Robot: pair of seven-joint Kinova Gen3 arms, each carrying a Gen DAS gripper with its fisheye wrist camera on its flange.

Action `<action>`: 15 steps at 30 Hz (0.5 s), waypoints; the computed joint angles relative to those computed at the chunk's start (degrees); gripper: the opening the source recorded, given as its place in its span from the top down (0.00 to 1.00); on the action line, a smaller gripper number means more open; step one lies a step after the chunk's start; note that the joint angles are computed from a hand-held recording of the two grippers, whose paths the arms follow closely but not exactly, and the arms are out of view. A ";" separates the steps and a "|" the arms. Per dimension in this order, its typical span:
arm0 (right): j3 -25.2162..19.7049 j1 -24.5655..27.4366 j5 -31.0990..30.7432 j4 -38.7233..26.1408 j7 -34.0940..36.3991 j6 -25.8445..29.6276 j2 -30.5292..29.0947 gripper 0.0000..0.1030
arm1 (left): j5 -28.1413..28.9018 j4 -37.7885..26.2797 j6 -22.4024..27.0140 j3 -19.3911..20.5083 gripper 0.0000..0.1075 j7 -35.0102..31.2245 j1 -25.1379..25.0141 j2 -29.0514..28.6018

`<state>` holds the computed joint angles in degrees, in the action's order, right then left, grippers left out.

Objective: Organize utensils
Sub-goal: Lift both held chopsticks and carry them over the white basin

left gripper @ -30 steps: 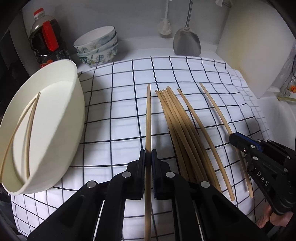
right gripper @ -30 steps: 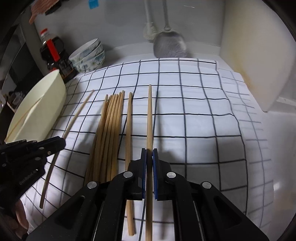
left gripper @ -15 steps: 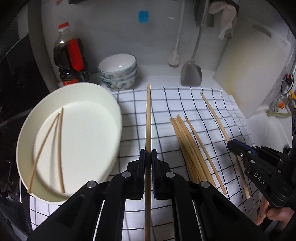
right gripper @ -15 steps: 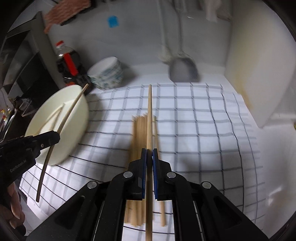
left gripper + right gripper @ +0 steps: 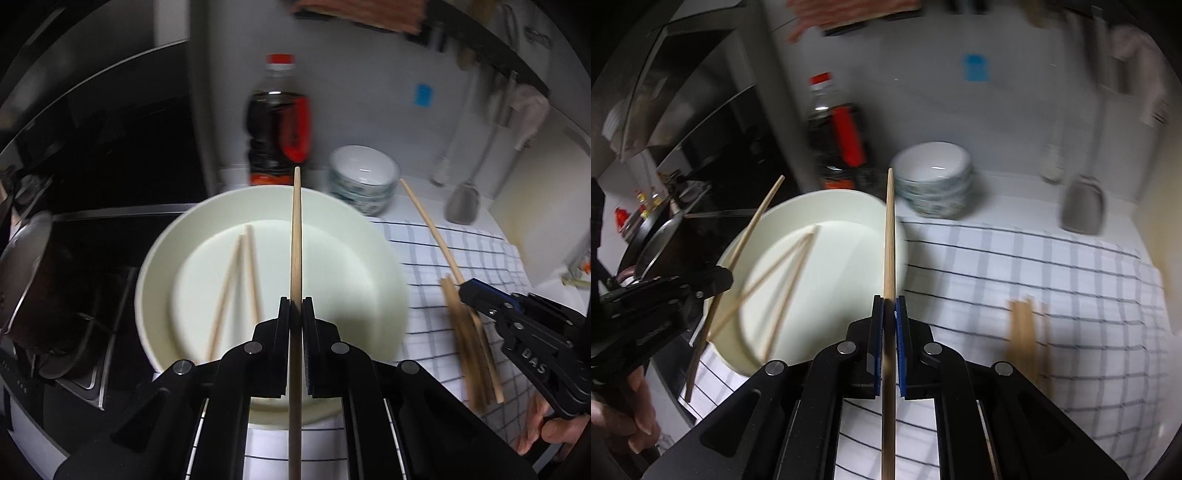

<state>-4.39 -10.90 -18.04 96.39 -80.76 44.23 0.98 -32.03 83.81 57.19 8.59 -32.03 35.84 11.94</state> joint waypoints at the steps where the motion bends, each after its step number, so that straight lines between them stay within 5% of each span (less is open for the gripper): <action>1: -0.63 -0.71 -0.17 -0.94 -0.24 -0.15 0.94 0.94 | 0.15 0.89 -0.13 -0.59 0.93 -0.14 -0.86 -0.37; 15: -3.58 -7.87 5.01 -9.73 -10.53 -0.36 13.08 0.94 | 8.51 5.81 -7.36 -2.34 0.93 -10.63 -10.75 1.12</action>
<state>-7.97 -18.77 -13.03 86.66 -91.29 43.87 14.05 -23.52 89.62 49.83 6.25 -42.66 25.09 13.06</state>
